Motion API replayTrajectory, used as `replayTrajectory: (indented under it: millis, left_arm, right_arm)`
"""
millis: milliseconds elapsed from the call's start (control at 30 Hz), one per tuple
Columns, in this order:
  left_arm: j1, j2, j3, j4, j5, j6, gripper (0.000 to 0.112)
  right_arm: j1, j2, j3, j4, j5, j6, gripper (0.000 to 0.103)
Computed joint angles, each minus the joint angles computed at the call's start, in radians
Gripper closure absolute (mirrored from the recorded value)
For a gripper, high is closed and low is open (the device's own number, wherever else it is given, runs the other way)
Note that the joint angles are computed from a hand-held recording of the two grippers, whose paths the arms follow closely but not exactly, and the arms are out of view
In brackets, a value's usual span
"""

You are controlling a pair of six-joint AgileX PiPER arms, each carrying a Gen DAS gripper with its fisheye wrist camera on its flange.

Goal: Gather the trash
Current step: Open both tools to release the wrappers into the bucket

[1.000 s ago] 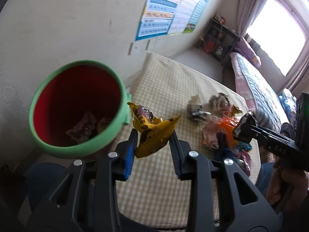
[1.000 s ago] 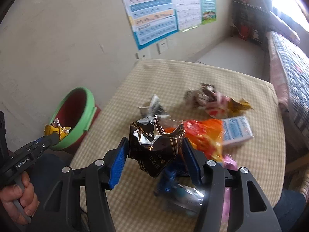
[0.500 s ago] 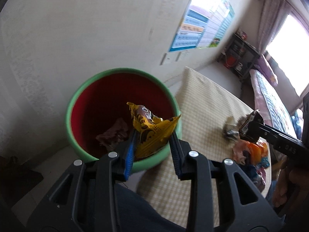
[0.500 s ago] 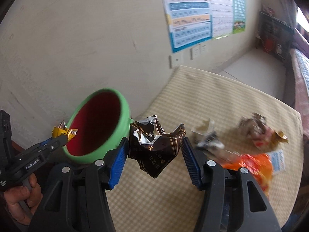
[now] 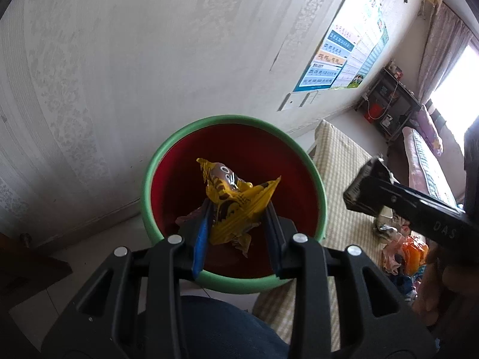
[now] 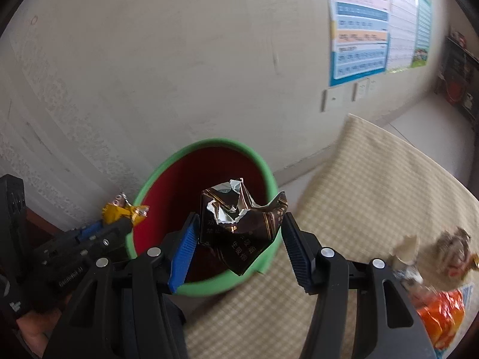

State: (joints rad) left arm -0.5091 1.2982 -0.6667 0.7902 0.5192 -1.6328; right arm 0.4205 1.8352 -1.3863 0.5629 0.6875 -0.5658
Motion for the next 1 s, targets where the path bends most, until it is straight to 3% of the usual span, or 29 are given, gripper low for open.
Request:
replayTrajectory:
  millis: [233,467,567,667,700,767,833,1000]
  left_arm:
    - [0.072,-0.010,0.051,-0.030,-0.094,0.036,0.080]
    - [0.102,0.015,0.042,-0.054,-0.134,0.083,0.079]
    - [0.113,0.027,0.038,-0.082,-0.145,0.112,0.062]
    - [0.104,0.021,0.043,-0.043,-0.130,0.059,0.041]
    - [0.096,0.019,0.043,-0.026,-0.118,0.036,0.033]
    - [0.087,0.016,0.043,-0.007,-0.106,0.015,0.027]
    - [0.065,0.017,0.034,0.018,-0.071,-0.019,0.015]
    - [0.019,0.020,0.006,0.027,0.007,-0.054,0.015]
  right_arm:
    - [0.056,0.102,-0.130,-0.035,0.017,0.065,0.048]
    - [0.086,0.179,-0.223,-0.056,0.044,0.101,0.046]
    - [0.089,0.192,-0.248,-0.055,0.055,0.117,0.042]
    - [0.086,0.189,-0.250,-0.042,0.051,0.121,0.026]
    - [0.084,0.185,-0.247,-0.040,0.049,0.123,0.025]
    - [0.078,0.177,-0.242,-0.032,0.049,0.120,0.022]
    - [0.073,0.164,-0.230,-0.038,0.042,0.128,0.014]
    - [0.057,0.115,-0.183,-0.058,0.016,0.144,0.007]
